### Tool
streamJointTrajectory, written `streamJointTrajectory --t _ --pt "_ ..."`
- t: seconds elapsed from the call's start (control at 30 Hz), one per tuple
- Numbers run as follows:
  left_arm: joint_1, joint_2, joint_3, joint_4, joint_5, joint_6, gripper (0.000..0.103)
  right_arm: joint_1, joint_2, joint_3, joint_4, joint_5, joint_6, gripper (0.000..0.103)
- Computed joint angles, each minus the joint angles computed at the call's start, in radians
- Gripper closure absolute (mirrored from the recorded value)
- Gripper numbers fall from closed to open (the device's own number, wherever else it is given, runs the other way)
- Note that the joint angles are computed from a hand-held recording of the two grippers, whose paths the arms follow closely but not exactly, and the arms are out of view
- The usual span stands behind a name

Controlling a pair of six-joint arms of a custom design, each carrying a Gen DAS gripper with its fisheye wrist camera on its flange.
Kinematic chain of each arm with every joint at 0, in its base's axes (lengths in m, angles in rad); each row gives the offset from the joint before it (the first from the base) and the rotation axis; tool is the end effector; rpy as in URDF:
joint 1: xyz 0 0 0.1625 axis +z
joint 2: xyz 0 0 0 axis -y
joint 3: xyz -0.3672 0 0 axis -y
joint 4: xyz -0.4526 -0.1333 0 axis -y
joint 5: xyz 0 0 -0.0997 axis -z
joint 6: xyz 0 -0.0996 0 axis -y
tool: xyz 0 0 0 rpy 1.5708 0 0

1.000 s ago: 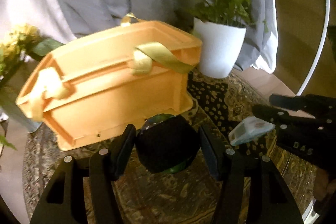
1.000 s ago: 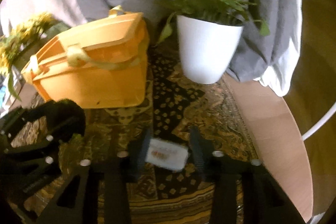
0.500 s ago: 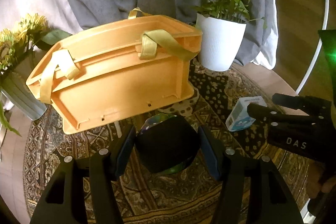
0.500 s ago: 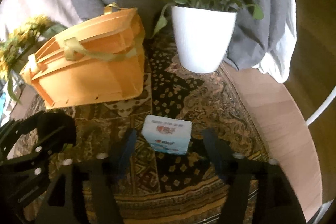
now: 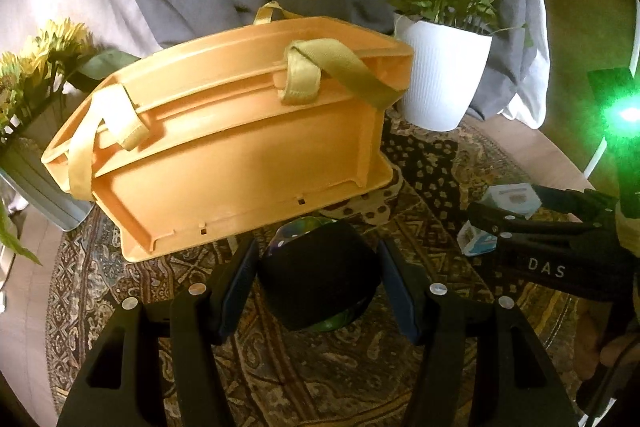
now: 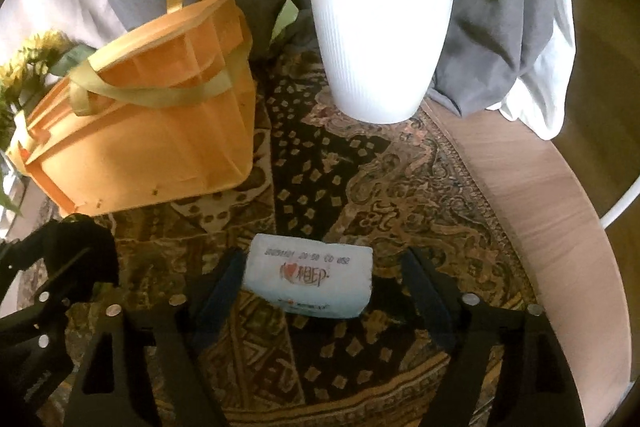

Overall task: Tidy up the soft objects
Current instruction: 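Lift and carry the black plush and blue pack over the orange crate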

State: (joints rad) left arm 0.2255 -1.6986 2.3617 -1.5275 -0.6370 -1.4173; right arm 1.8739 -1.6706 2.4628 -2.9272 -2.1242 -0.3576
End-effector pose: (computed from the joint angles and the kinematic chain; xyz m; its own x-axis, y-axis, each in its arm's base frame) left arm -0.2908 -0.2856 0.1383 -0.6753 -0.0616 -0.7350 0.4845 0.7142 -0.5051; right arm 0.1999 -0.3679 0.1874 -0.7509 -0.2689 0.6032 -0.5498 0.7605 -0.3455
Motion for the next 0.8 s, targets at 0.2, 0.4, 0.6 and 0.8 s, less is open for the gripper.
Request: streamJointTrajectory --t 0.2,0.4,0.6,0.8 --pt "0.002 -0.003 0.003 0.008 0.005 -0.011 0.043 0.005 0.006 -0.003 0.011 -0.011 -0.003 0.049" --pt "-0.03 -0.019 -0.006 0.073 0.015 -0.069 0.043 0.03 -0.038 0.012 0.023 -0.003 -0.006 0.049" --pt "-0.08 -0.052 -0.026 0.181 0.009 -0.171 0.043 0.091 -0.099 0.023 0.024 0.001 -0.013 0.049" --pt "-0.145 -0.079 -0.067 0.351 0.009 -0.313 0.043 0.164 -0.141 0.015 0.029 0.025 -0.014 0.049"
